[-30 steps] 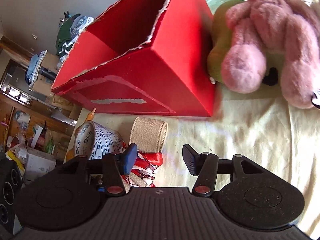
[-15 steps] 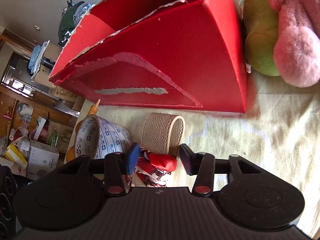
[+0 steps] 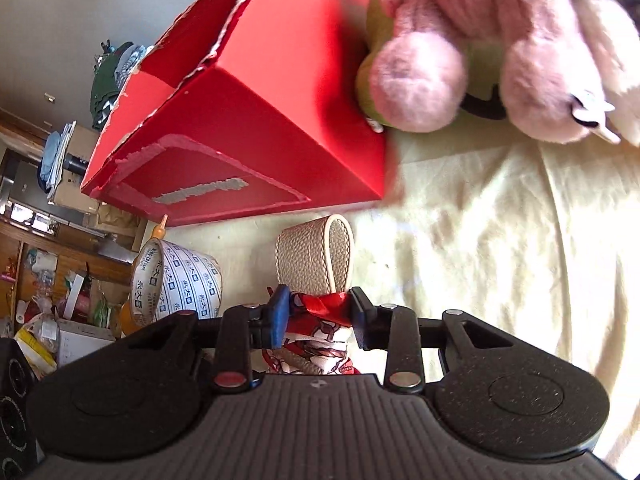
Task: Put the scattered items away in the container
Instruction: 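Close the right gripper on the beige strap and scarf, then lift the strap with the right gripper and carry it over the container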
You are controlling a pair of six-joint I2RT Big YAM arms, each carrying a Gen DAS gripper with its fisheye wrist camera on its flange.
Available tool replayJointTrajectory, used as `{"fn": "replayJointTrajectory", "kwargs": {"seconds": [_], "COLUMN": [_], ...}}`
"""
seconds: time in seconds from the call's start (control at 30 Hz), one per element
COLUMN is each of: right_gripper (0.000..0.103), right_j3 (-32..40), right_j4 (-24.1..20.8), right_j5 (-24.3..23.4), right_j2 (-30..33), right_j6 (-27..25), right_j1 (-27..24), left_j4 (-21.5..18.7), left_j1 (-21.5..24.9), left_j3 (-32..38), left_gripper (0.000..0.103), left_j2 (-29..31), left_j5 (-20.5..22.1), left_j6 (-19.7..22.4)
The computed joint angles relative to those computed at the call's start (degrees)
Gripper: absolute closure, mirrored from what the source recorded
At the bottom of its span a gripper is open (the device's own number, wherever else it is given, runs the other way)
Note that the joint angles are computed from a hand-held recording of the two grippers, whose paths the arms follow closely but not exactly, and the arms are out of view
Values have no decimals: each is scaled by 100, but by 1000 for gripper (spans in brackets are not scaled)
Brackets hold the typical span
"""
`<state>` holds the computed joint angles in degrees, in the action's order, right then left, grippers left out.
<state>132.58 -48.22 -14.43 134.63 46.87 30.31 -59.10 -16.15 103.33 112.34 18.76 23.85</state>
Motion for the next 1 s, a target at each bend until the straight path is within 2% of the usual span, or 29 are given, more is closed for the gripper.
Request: {"fn": "replayJointTrajectory", "kwargs": {"seconds": [0.07,0.1,0.13,0.17,0.23,0.33,0.4,0.43,0.5,0.57,0.63,0.8,1.0], "right_gripper": [68,66,60,59,58,57,57,61,63,65,67,67,68], "right_j3": [-252,-262,-216,-177,-3,-142,-185,-119,-137,-301,-424,-867,-1224], "right_j4": [131,144,125,122,31,241,289,207,172,254,256,348,514], "right_j5": [9,40,74,86,101,-20,3,66,146,106,107,178,734], "right_j2": [-131,-135,-115,-90,11,-25,-40,-18,-34,-124,-216,-572,-1108], "right_j6": [66,106,167,228,156,182,82,9,-61,34,65,301,471], "right_j1": [-15,-7,5,9,18,-8,-1,17,37,25,18,1,42], "left_j4": [-51,-47,-54,-48,39,113,-73,-26,105,189,88,-208,-409], "left_j1": [-13,-8,5,20,35,-4,17,31,27,17,40,102,191], "left_j3": [36,44,63,73,41,66,243,235,174,137,228,421,753], "left_gripper": [54,49,34,16,4,8,17,21,32,51,55,55,55], "left_j2": [20,25,35,37,8,49,209,224,185,152,188,233,189], "left_j5": [45,64,112,173,275,72,82,83,-19,-146,-110,225,747], "left_j6": [54,41,17,-9,-24,-1,-102,-162,-144,-78,-53,95,595]}}
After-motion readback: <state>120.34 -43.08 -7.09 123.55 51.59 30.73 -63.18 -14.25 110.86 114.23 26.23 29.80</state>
